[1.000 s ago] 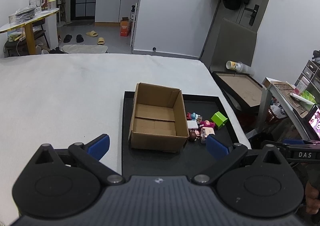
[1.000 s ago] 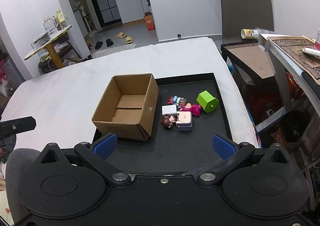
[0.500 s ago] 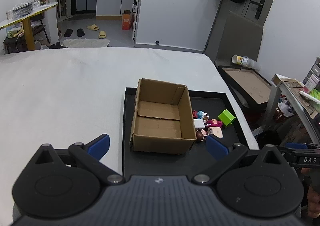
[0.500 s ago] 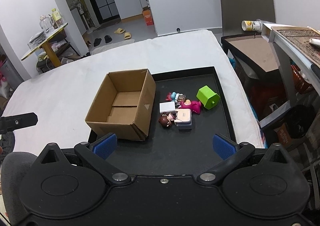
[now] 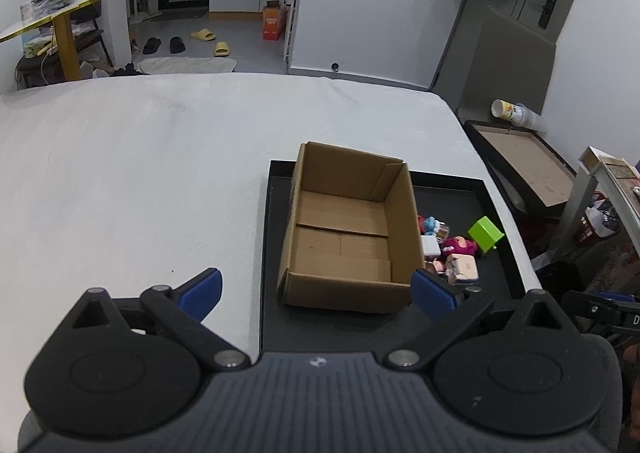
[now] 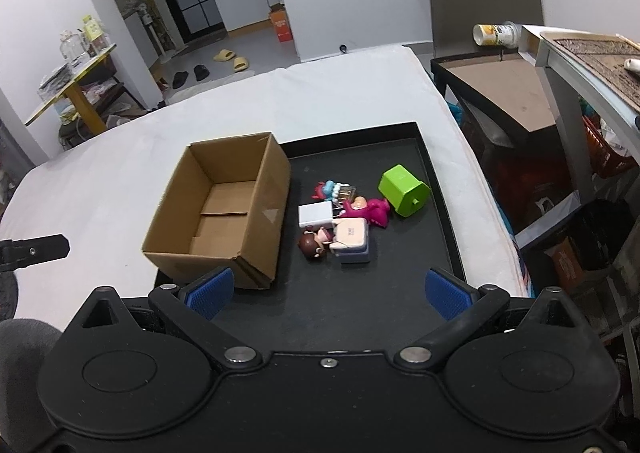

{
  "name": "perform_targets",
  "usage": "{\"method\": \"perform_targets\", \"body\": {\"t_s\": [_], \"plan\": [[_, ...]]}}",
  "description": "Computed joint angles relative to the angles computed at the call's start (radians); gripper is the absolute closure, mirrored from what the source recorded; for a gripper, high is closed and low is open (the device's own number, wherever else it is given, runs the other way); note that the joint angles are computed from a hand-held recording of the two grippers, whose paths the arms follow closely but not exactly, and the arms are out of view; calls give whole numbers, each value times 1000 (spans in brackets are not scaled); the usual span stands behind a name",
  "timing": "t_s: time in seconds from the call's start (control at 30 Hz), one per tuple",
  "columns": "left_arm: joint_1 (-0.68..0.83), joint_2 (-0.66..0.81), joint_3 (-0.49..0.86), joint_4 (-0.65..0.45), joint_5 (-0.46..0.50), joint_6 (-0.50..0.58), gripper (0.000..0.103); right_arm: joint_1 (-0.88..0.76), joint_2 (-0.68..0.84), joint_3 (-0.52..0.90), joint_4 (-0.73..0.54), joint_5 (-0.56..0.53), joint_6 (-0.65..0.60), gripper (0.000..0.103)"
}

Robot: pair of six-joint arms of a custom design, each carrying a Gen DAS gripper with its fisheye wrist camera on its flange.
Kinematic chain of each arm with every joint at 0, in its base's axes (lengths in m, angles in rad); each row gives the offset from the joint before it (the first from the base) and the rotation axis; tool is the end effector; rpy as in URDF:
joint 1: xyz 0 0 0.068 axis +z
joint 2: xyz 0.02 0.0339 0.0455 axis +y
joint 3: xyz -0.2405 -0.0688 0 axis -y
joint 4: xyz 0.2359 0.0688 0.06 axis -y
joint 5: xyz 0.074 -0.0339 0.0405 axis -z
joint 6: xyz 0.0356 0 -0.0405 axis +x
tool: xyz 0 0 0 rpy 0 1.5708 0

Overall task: Organize rigid objects
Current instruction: 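Lower the right gripper onto the white-lavender cooler toy and close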

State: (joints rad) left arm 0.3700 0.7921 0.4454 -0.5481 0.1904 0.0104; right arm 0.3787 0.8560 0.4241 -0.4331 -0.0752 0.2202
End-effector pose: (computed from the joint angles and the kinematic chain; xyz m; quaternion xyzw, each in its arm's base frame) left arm 0.1530 0.0521 0.1760 -0.1369 0.9296 -0.0257 0.3411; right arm 0.1595 0.0663 0.1675 -0.0872 0.9337 0.1356 0.3196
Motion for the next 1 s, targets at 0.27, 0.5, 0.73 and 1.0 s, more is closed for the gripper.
{"method": "perform_targets", "body": {"t_s": [0.27,0.5,0.73,1.0], "plan": [[-15,143,-4,140,-37,-34,7,-47,136,24,78,-26,-5,0],[8,311,20,244,-23,-54,23,-69,278,60,147,-39,2,6],[27,478,48,351,-13,-63,31,-71,400,99,210,-53,13,10],[23,659,81,467,-15,-93,47,-66,546,144,283,-43,32,11]]}}
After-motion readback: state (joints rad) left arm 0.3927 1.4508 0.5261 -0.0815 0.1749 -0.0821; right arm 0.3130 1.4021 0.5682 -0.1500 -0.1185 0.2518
